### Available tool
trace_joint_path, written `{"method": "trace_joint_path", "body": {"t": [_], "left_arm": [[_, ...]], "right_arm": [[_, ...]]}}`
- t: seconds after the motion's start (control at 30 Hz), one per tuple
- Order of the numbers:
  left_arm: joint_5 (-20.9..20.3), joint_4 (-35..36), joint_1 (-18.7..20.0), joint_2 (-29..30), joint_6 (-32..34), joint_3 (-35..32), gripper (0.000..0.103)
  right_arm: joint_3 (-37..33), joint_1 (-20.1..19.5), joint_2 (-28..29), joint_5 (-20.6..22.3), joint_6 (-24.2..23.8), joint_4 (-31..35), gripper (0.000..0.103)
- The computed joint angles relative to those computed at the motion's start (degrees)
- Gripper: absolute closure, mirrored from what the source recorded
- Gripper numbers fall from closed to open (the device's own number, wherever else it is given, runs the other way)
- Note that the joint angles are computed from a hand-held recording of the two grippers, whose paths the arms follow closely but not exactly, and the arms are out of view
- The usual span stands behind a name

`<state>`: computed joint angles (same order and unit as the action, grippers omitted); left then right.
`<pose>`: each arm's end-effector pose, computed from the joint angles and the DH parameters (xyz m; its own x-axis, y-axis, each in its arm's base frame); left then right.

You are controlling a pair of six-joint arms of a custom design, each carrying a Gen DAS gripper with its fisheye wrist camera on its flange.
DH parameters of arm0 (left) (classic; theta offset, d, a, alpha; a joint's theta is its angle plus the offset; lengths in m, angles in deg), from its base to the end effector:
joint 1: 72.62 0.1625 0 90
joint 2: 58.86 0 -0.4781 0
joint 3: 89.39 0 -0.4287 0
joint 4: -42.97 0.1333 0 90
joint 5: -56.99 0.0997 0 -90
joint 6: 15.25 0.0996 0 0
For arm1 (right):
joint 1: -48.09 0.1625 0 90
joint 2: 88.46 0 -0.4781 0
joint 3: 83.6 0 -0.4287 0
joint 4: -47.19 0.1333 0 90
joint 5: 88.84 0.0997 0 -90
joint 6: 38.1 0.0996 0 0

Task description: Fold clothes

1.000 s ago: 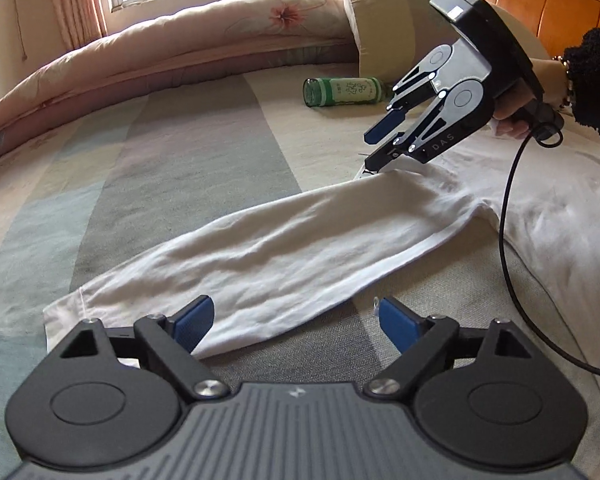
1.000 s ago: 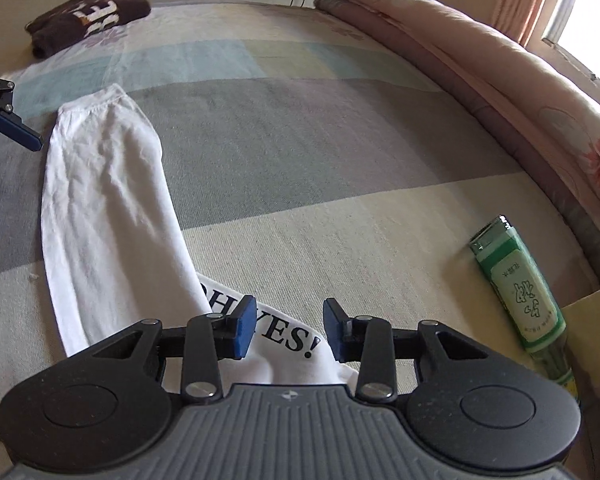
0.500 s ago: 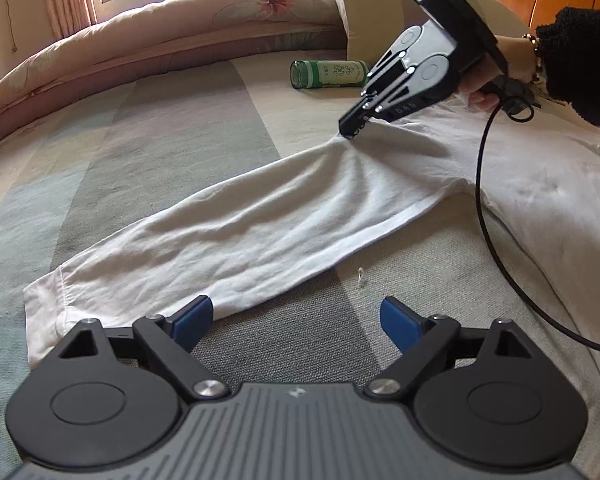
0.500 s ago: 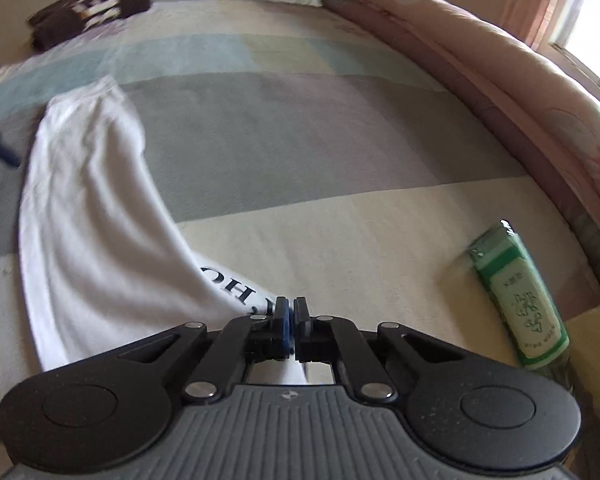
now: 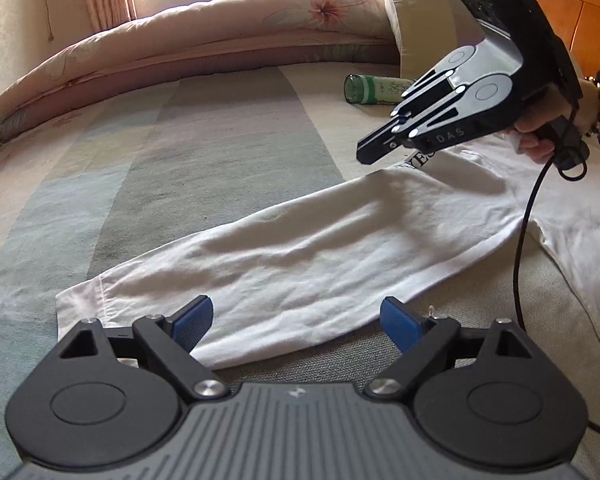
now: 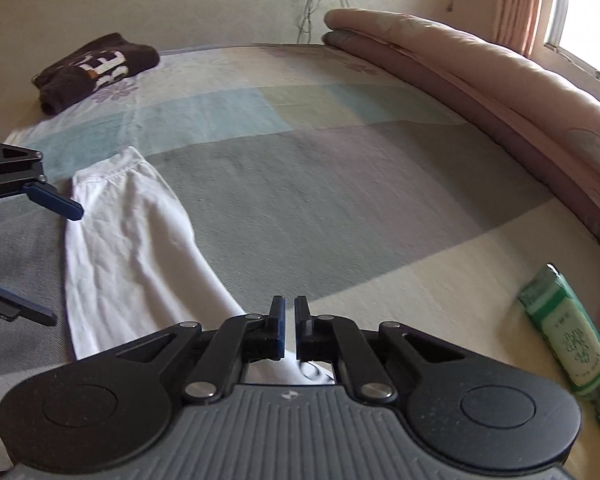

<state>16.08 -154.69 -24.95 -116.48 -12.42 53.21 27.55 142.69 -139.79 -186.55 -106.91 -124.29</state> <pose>-0.1224 -0.4441 0.1175 -0.6489 0.2590 -0.7155 0.6542 0.6701 -0.3507 0.1711 -0.6316 0.1103 -0.2890 -0.8746 0.3892 -0.9516 0.3068 -0.0172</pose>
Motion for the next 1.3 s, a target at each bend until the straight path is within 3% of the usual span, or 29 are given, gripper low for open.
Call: {"method": "trace_joint_path", "body": {"t": [0.13, 0.23, 0.47, 0.63, 0.87, 0.93, 1.1, 1.23, 1.3], "left_arm": [[0.59, 1.43, -0.15, -1.03, -0.33, 0.87, 0.012], [0.99, 2.55, -0.15, -1.81, -0.75, 1.34, 0.012], [-0.07, -0.99, 1.49, -1.16, 0.28, 0.84, 0.012], [-1.06, -1.28, 2.42, -0.43, 0.67, 0.56, 0.012], [-1.24, -2.91, 2.72, 0.16, 0.57, 1.03, 0.012], [-1.27, -2.88, 2.81, 0.19, 0.56, 0.92, 0.012], [-1.14, -2.74, 2.78, 0.30, 0.33, 0.87, 0.012], [-0.30, -1.34, 1.99, -0.43, -0.44, 1.13, 0.012], [0.27, -1.97, 2.04, -0.69, 0.21, 0.98, 0.012]], "right_arm": [[1.29, 1.36, 1.57, -3.20, -3.66, -2.75, 0.097], [2.18, 1.40, 0.27, -2.54, -4.29, 0.03, 0.097], [5.50, 2.09, -0.36, -4.86, -10.93, -2.75, 0.097], [5.45, 2.34, 0.97, -5.03, -13.33, -6.61, 0.087], [2.18, 1.45, 0.43, -3.88, -4.75, 1.86, 0.085], [1.81, 1.26, -0.10, -3.24, -4.22, 4.85, 0.094], [2.82, 1.59, 1.93, -3.35, -7.84, -4.30, 0.100], [-0.76, 1.90, 5.29, -2.78, 0.05, -11.14, 0.101], [-1.00, 1.87, 4.56, -2.34, 2.31, -10.37, 0.099]]}}
